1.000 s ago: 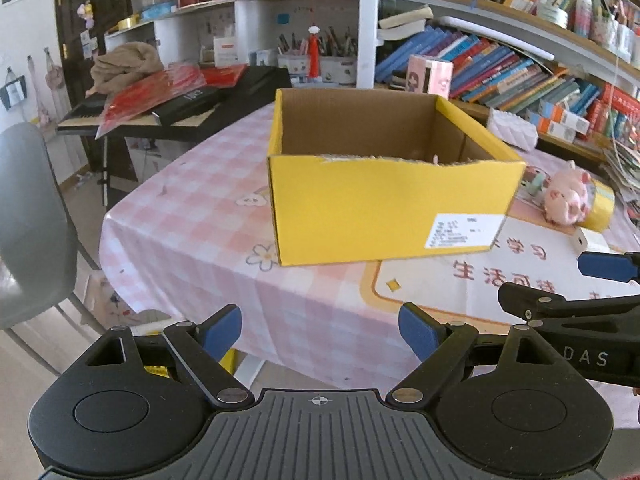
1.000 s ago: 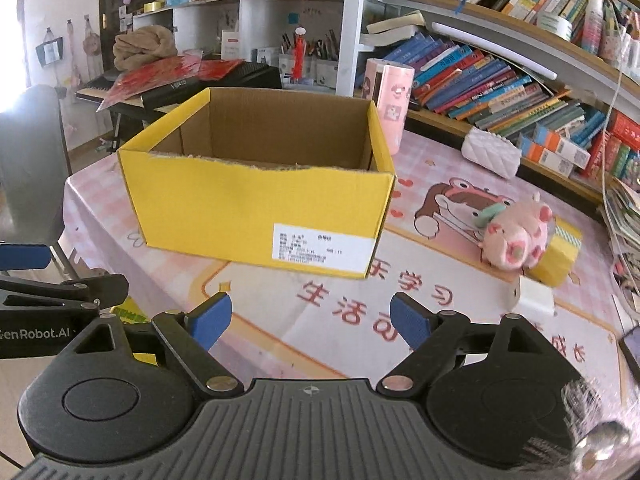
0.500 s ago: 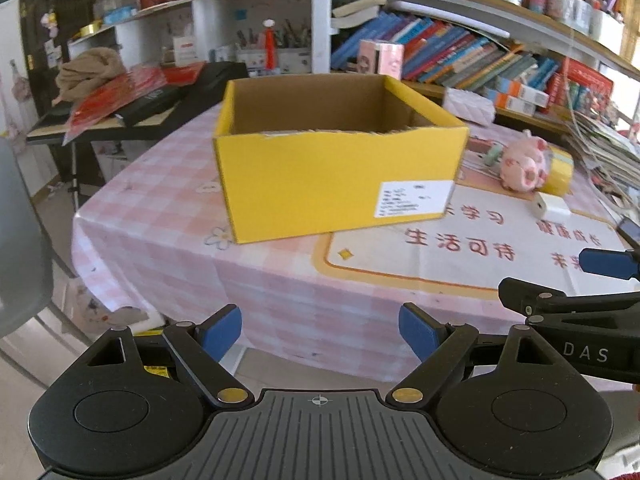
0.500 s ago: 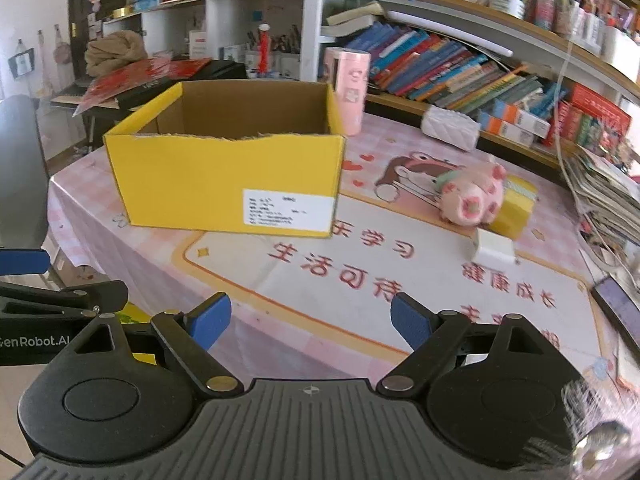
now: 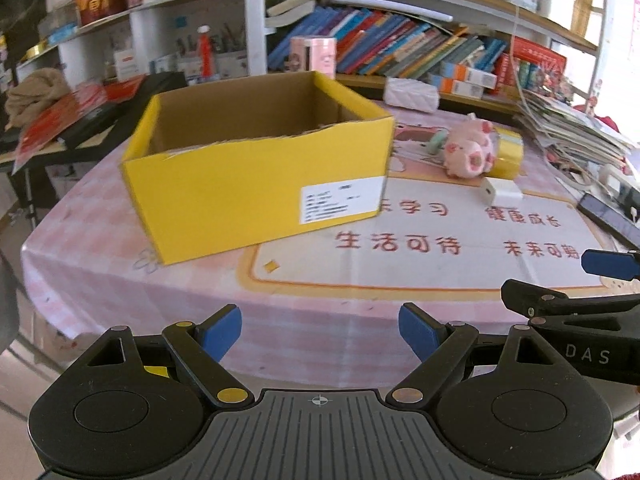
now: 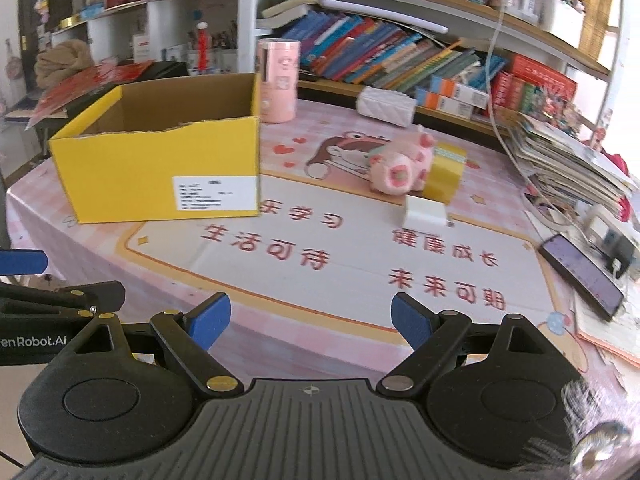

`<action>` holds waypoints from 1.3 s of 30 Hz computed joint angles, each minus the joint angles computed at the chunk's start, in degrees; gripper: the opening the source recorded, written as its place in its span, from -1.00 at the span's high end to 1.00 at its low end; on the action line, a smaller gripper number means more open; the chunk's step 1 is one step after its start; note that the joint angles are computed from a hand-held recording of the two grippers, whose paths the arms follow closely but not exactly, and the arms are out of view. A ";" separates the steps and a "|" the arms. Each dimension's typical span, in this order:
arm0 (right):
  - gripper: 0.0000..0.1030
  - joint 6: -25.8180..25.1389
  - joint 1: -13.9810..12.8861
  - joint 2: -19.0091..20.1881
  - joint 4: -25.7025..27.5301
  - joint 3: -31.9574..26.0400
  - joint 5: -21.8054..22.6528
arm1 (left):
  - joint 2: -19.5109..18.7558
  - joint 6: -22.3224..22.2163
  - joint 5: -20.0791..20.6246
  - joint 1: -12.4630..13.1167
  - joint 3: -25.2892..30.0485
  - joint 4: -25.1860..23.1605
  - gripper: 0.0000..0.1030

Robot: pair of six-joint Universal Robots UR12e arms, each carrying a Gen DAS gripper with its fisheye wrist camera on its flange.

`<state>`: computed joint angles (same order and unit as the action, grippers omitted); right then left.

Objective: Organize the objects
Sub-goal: 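Move both open tools back over the plush pig and white charger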

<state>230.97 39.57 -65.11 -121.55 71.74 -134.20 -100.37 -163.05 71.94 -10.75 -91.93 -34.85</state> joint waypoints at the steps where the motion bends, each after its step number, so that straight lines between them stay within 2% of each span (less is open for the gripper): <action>1: -0.69 0.61 -0.06 -0.23 0.49 0.23 -0.30 | -0.22 0.22 -0.23 -0.25 0.29 -0.11 -0.71; 10: -0.71 7.47 -1.46 -3.09 5.75 3.19 -2.35 | -2.99 2.91 -2.46 -3.25 3.73 -1.33 -0.71; 14: -0.71 8.31 -2.71 -4.32 6.04 4.61 -2.30 | -4.57 2.37 -2.47 -4.55 5.72 -1.14 -0.71; 19: -0.72 5.28 -4.55 -5.39 3.73 6.21 -1.60 | -6.61 0.88 -1.06 -6.13 8.38 -1.54 -0.71; 26: -0.72 -1.53 -7.60 -6.34 -2.30 8.31 0.55 | -9.28 -2.69 2.20 -8.00 11.78 -0.94 -0.71; 32: -0.72 -7.91 -10.15 -6.76 -7.70 9.79 3.66 | -11.22 -5.37 5.38 -9.37 14.43 -1.19 -0.71; 39: -0.72 -12.21 -12.57 -7.29 -11.90 11.30 6.87 | -13.03 -6.85 8.10 -10.87 16.85 -1.39 -0.71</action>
